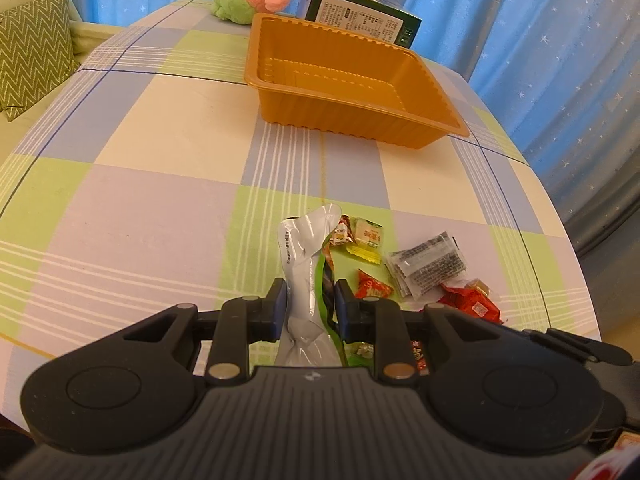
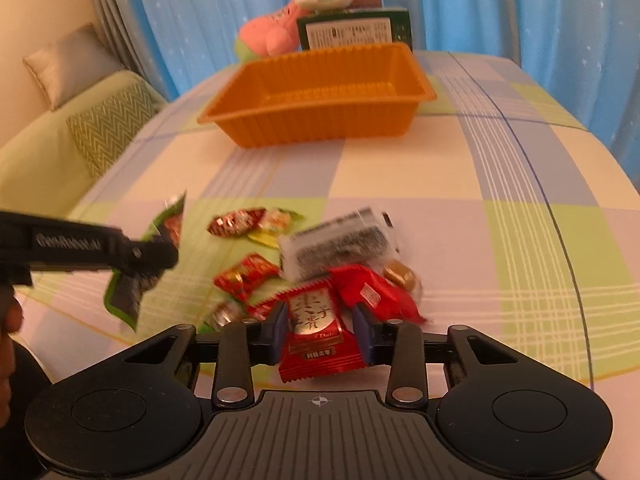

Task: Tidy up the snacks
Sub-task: 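Carry both candies over the orange tray and open both tools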

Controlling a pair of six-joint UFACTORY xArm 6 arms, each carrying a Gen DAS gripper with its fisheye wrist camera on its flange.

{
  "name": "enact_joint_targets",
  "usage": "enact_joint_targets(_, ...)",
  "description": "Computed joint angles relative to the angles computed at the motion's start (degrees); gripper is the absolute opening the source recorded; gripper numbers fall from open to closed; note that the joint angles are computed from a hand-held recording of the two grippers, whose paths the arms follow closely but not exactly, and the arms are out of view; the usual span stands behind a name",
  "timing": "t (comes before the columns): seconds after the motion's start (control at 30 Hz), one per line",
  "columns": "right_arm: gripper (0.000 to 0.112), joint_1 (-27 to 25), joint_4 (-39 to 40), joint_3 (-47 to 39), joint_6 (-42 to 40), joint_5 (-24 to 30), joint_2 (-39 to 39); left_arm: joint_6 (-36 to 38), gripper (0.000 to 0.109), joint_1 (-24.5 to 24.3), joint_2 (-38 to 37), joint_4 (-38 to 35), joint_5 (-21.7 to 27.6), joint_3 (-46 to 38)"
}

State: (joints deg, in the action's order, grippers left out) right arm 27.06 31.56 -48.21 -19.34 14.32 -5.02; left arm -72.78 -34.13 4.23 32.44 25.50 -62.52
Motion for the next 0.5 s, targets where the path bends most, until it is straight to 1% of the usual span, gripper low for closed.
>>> enact_joint_targets(0.03, 0.037, -0.19, -0.74, -0.09, -0.04, 0.62, 0.15, 0.16, 0.023, -0.05, 0.14, -0.1, -0.17, -0.07)
enact_joint_targets(0.17, 0.037, -0.01, -7.94, -0.15, 1.98, 0.92, 0.89, 0.71, 0.023, -0.2, 0.34, -0.74, -0.63, -0.08)
enact_joint_targets(0.23, 0.036, 0.36, -9.18, 0.01, 1.7, 0.14, 1.28, 0.56, 0.023, -0.22, 0.16, -0.88, -0.75, 0.15)
enact_joint_targets(0.3, 0.031, 0.63, -8.61, 0.22, 1.14, -0.53, 1.46, 0.44, 0.023, -0.22, -0.01, -0.92, -0.67, 0.23)
enact_joint_targets(0.37, 0.028, 0.74, -6.4, 0.68, -0.17, -1.09, 1.0, 0.22, 0.023, -0.2, -0.29, -0.67, -0.55, 0.31)
enact_joint_targets(0.5, 0.027, 1.07, -4.78, 2.13, -0.81, -2.6, -0.77, -0.1, 0.023, -0.24, -0.55, -0.04, -0.37, 0.0)
